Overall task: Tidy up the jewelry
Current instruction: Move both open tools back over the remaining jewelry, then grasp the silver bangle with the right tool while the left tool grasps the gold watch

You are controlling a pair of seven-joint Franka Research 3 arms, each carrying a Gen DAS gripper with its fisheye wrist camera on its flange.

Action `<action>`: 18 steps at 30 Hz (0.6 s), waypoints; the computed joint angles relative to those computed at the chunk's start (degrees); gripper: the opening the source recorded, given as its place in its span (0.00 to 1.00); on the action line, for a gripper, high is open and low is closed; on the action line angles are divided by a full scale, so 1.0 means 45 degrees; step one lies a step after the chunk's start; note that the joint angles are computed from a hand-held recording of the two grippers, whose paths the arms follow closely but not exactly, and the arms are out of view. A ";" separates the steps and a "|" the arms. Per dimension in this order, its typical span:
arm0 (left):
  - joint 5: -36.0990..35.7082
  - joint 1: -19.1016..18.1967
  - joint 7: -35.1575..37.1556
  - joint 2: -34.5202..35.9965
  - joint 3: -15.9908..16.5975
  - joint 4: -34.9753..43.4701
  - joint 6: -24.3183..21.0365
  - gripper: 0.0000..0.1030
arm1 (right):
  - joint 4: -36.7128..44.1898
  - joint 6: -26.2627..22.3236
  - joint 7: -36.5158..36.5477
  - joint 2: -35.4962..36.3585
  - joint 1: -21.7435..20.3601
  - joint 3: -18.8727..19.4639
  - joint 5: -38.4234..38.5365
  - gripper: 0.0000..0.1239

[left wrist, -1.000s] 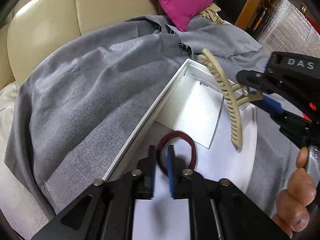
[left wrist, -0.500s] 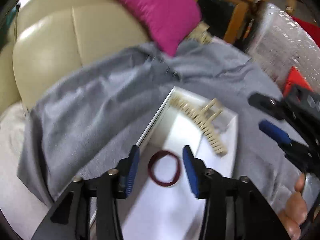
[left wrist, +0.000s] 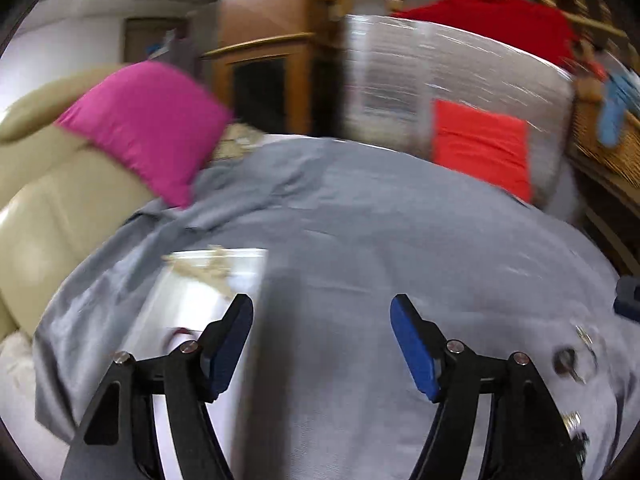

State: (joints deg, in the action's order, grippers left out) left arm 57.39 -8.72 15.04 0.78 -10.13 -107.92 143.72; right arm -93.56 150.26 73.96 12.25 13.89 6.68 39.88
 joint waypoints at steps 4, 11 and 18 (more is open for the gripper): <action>-0.1807 -0.0377 0.2153 0.0837 -0.0279 0.0525 0.1287 0.70 | -0.2055 0.0233 -0.0828 -0.1332 -0.0800 -0.0417 0.1728 0.45; -0.3766 -0.1303 0.5297 0.2169 -0.0444 0.1485 0.1627 0.70 | -0.3742 -0.0280 -0.2444 -0.1929 -0.1347 -0.1045 0.4316 0.45; -0.5771 -0.1740 0.7684 0.2973 -0.0508 0.2042 0.1843 0.57 | -0.3081 -0.1561 -0.2251 -0.0909 -0.1936 -0.1267 0.4910 0.39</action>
